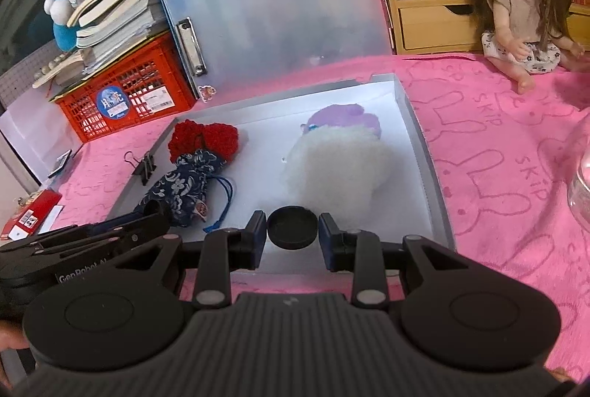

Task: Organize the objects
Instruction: 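Carry both black discs into the white box lid and open both grippers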

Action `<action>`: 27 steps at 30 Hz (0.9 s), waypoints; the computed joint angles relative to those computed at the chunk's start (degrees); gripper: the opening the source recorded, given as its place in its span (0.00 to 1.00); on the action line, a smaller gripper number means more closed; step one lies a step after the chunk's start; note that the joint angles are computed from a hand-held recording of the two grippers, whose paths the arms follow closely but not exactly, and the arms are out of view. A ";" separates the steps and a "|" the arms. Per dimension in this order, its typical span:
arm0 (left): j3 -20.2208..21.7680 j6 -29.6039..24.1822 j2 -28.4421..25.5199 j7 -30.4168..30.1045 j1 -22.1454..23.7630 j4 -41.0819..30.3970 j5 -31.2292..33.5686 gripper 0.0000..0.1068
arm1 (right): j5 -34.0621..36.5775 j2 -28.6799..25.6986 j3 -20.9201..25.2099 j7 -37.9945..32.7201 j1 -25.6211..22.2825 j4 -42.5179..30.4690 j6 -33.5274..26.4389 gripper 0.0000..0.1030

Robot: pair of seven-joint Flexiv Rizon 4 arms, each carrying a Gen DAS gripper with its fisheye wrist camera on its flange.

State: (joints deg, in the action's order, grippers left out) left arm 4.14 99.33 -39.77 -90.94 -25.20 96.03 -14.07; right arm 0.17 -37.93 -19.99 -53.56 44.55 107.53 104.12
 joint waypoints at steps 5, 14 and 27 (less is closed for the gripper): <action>1.58 -1.15 -1.19 -0.52 -0.68 -1.73 -0.34 0.27 | 0.07 -0.59 -2.55 0.47 1.75 -0.36 -1.20 0.34; 4.03 -3.14 -2.78 -1.95 -1.86 -4.35 0.36 0.27 | -1.11 -1.65 -6.31 1.98 3.74 -0.95 -2.73 0.34; 6.29 -4.91 -3.13 -3.73 -2.97 -5.79 3.06 0.27 | -4.22 -1.87 -6.47 6.18 2.39 -0.77 -4.72 0.32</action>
